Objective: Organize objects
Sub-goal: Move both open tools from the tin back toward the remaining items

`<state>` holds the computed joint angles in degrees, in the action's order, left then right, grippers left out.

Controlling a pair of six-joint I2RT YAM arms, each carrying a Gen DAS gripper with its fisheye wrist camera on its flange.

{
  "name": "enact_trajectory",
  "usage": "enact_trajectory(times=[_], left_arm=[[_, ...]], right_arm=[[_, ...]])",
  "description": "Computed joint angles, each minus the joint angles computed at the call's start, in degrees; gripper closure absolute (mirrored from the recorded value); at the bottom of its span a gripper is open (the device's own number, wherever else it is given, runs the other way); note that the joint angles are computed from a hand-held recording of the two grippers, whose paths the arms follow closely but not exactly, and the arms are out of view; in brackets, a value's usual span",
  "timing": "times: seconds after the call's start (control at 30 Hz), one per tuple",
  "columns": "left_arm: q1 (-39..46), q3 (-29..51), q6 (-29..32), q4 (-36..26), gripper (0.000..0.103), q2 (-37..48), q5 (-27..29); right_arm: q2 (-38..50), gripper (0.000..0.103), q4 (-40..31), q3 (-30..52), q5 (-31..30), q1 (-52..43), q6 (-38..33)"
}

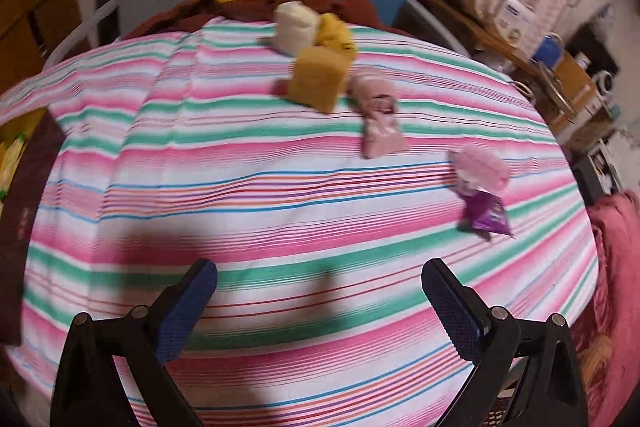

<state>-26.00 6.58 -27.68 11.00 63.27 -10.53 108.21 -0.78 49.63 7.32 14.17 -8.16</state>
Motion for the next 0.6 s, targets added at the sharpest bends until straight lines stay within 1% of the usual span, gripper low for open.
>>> enact_trajectory(times=[0.1, 0.2, 0.33, 0.4, 0.5, 0.6], left_arm=[[-2.3, 2.0, -0.5, 2.4, 0.034, 5.1, 0.1], [-4.9, 4.2, -1.2, 4.3, 0.034, 10.2, -0.2], [-7.7, 6.7, -1.7, 5.7, 0.034, 15.2, -0.4], [-8.3, 7.5, -1.7, 6.1, 0.034, 16.5, -0.3], [-9.5, 9.2, -2.0, 6.3, 0.034, 19.2, -0.1], [-9.9, 10.7, -1.9, 6.2, 0.034, 21.5, 0.3]], right_arm=[[0.1, 0.000, 1.0, 0.1, 1.5, -2.2, 0.5], [0.3, 0.000, 1.2, 0.4, 0.7, -4.4, -0.6], [2.8, 0.000, -1.0, 3.5, -4.3, -9.5, -0.2], [5.0, 0.000, -2.7, 6.3, -6.9, -12.8, 0.6], [7.8, 0.000, -6.4, 10.9, -12.6, -17.0, 3.4], [11.1, 0.000, -9.9, 16.0, -15.8, -19.5, 4.2]])
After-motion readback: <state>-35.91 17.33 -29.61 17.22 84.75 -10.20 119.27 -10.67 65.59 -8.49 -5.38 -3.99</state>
